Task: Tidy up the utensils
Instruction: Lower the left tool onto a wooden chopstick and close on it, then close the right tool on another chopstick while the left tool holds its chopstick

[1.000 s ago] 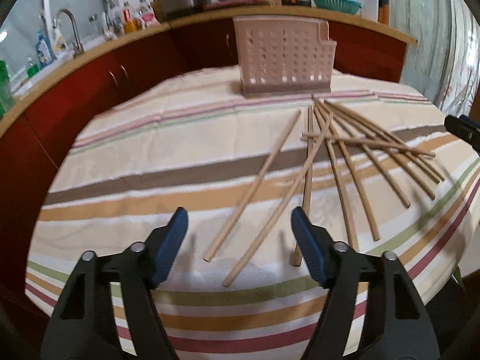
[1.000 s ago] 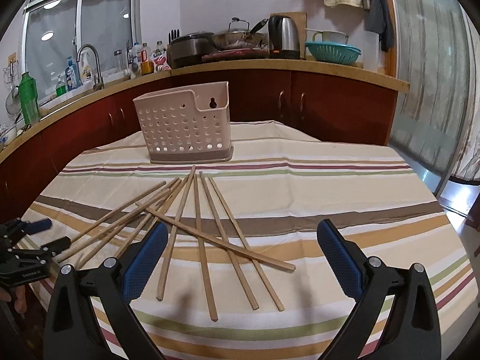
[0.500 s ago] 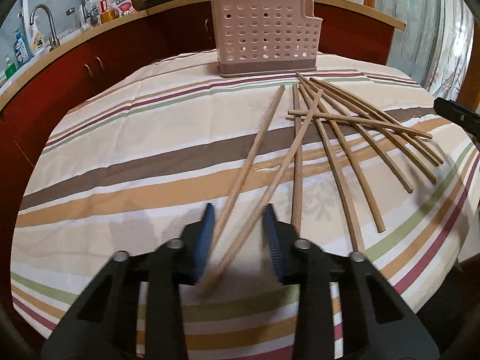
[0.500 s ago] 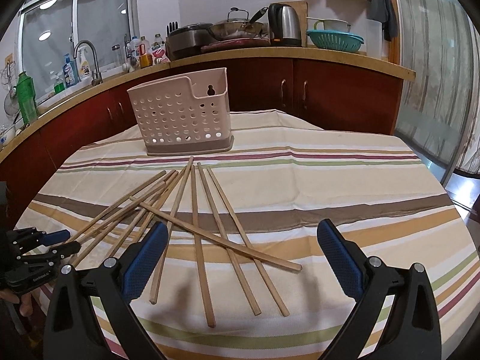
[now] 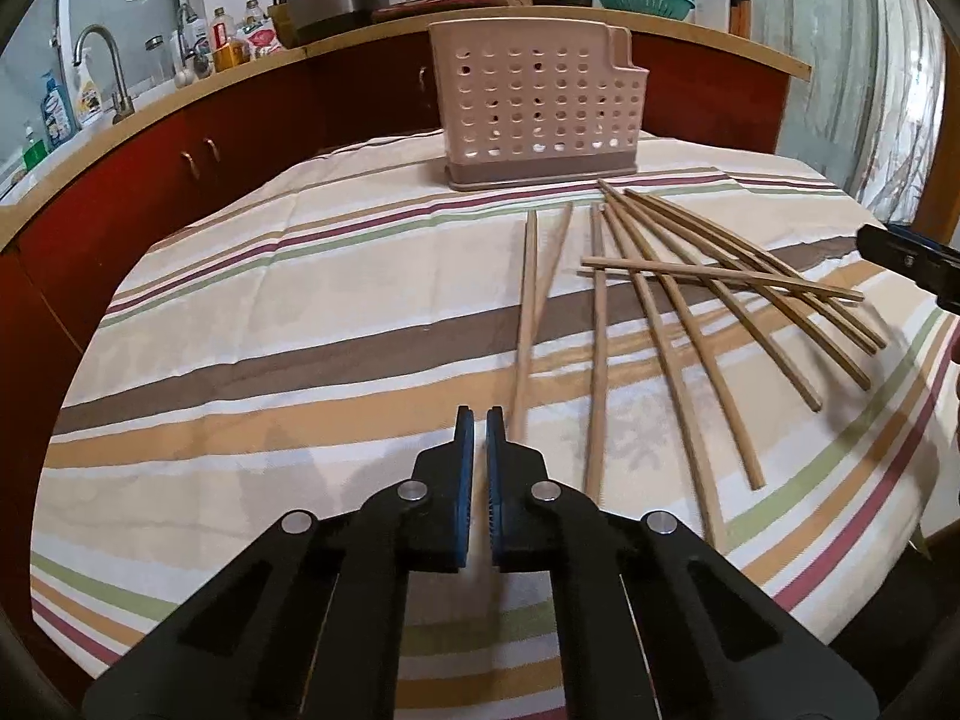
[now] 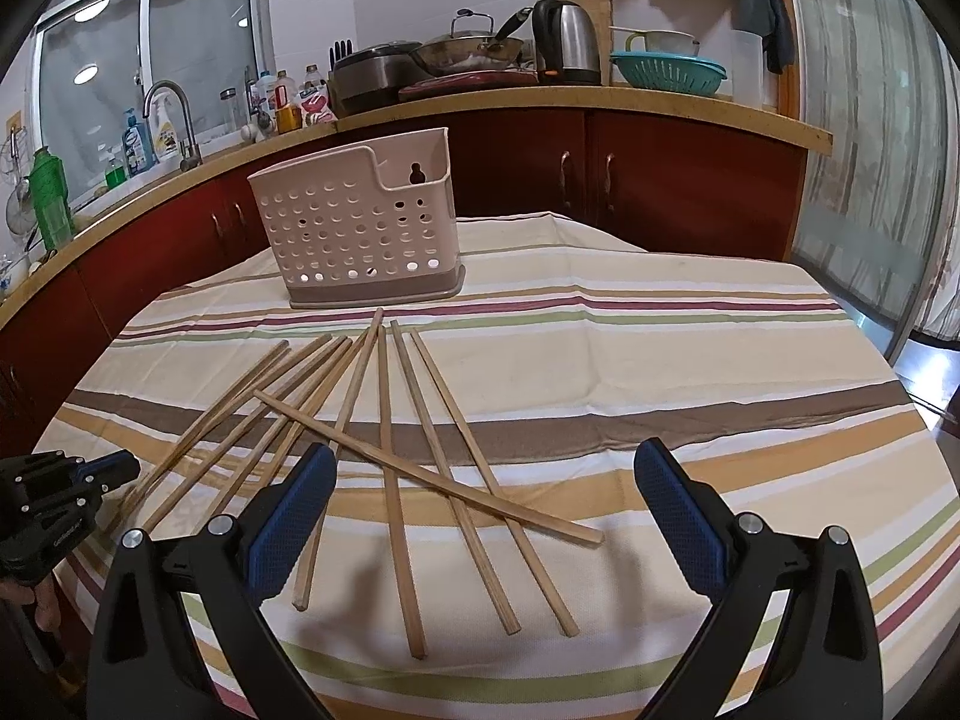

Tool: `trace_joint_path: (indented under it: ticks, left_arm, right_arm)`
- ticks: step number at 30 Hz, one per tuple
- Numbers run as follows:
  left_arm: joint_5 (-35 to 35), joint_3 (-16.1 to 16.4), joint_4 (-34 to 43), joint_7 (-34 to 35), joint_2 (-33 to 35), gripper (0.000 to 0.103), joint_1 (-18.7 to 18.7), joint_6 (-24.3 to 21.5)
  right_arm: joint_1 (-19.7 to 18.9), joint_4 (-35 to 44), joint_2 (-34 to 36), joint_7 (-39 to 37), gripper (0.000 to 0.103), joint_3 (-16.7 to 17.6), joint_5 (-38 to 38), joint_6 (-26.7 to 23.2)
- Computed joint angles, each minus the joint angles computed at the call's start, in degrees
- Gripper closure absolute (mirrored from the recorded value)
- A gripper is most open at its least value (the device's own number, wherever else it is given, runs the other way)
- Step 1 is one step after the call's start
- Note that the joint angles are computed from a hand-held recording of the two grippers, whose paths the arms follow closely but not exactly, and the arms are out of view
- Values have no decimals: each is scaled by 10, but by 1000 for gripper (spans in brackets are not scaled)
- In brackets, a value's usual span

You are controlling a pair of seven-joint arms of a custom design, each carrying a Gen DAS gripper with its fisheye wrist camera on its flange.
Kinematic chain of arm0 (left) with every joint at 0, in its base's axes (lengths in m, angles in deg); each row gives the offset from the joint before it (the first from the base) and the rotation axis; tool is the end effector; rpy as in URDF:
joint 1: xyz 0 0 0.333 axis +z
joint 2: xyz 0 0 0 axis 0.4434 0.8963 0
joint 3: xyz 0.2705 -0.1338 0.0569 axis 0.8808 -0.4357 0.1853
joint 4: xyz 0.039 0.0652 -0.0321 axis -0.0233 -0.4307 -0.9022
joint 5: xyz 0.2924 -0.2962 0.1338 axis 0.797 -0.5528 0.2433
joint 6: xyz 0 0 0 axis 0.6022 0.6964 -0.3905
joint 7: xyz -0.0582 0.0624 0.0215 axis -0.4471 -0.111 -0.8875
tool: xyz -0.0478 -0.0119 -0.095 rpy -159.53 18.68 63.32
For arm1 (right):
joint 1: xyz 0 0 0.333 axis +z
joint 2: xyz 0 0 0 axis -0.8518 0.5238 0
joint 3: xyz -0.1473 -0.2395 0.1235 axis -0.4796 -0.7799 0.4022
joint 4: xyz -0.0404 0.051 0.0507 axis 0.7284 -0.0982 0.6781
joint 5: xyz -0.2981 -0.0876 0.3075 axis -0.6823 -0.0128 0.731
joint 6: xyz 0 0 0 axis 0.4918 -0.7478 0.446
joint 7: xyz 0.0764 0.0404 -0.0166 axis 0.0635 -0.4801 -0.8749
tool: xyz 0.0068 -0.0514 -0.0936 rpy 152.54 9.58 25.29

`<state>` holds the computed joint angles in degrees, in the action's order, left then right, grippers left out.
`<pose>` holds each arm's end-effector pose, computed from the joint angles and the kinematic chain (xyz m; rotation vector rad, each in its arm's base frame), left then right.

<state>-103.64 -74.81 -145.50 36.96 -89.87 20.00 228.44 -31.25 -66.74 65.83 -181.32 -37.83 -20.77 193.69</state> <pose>0.5430 -0.1232 0.4434 -1.3952 2.1315 -0.7797 0.4908 0.3873 0.4607 -1.5295 1.7665 -0.7863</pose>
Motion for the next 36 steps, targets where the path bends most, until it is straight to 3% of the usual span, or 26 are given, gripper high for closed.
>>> trace_joint_path:
  ticks: [7, 9, 11, 16, 27, 36]
  left_arm:
    - [-73, 20, 5, 39, -10, 95, -22, -32]
    - [-86, 18, 3, 45, -17, 77, -26, -36]
    - [-94, 16, -1, 54, -21, 75, -30, -30]
    - [-60, 1, 0, 23, -11, 77, -15, -42]
    - [-47, 2, -2, 12, -9, 96, -15, -47]
    - [-37, -1, -8, -4, -13, 97, -13, -21]
  right_arm:
    - [0, -1, 0, 3, 6, 0, -2, 2]
    - [0, 0, 1, 3, 6, 0, -2, 2]
    - [1, 0, 1, 0, 6, 0, 2, 3]
    - [1, -3, -2, -2, 6, 0, 4, 2]
    - [0, -4, -2, 4, 6, 1, 2, 5]
    - [-2, -9, -4, 0, 6, 0, 3, 0]
